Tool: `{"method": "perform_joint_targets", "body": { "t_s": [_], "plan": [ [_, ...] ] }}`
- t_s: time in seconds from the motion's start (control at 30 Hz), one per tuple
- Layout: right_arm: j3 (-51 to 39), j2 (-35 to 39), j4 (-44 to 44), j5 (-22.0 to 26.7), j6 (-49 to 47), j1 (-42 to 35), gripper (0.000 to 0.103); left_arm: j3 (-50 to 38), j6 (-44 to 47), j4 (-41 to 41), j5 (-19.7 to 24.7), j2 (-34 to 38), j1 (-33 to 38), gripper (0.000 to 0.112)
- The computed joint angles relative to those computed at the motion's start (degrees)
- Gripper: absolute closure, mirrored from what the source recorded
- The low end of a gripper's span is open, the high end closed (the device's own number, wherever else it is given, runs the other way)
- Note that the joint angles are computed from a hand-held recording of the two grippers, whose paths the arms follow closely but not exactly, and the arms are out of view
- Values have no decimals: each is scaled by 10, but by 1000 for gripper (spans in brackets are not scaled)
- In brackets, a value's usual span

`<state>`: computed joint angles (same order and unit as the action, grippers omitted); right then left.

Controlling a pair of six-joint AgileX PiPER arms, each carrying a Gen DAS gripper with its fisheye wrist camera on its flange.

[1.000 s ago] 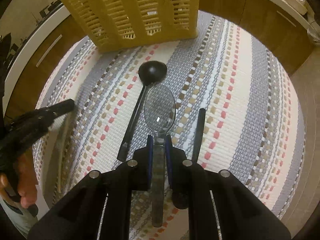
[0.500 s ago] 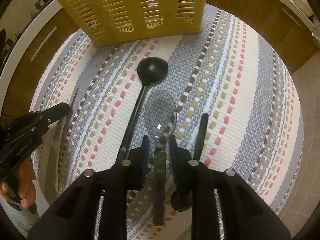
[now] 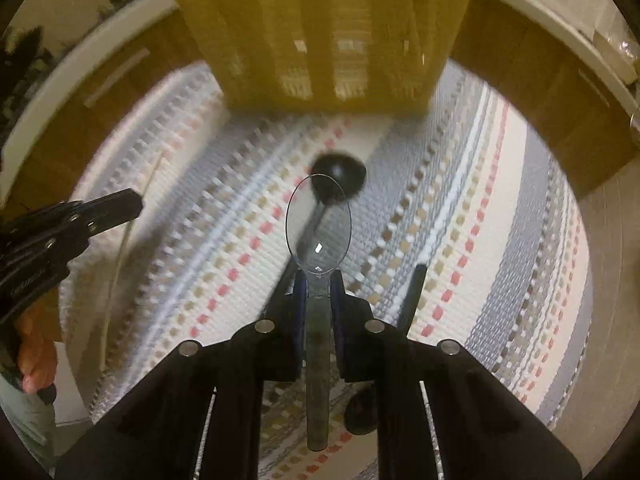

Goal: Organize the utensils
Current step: 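Carry the chopstick and clear spoon over the tan basket and open both tools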

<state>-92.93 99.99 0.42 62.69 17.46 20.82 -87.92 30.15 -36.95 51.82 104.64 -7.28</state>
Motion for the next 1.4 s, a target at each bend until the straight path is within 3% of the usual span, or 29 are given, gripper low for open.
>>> {"method": "perform_joint_targets", "body": {
  "t_s": [0.1,0.17,0.27,0.47,0.67,0.9,1.13,1.2,1.4],
  "plan": [
    [51,-62,22,-74,-16,-7,93,38,56,-59,-47,-44,11,108],
    [75,-102,23,-124,-25,-8,93,94,147,-159,-109,-96,23,108],
    [92,-154,43,-186,-47,-23,93,130,263,-286,-149,-139,34,108],
    [58,-191,-39,-245,4,-41,93,88,334,-378,-217,-153,9,108],
    [20,-167,-118,-302,69,-78,93,-7,338,-375,-285,-111,-36,108],
    [-68,-85,-73,-375,21,-132,93,-178,251,-281,-333,-2,-55,108],
    [-149,-6,-66,-409,-17,-147,93,-384,81,-201,-272,128,-38,108],
    [-140,-1,-83,-425,-4,-145,93,-401,81,-200,-286,146,-44,108],
    [-162,46,39,-451,-99,-168,93,-397,117,-213,-335,171,-61,108]
  ]
}}
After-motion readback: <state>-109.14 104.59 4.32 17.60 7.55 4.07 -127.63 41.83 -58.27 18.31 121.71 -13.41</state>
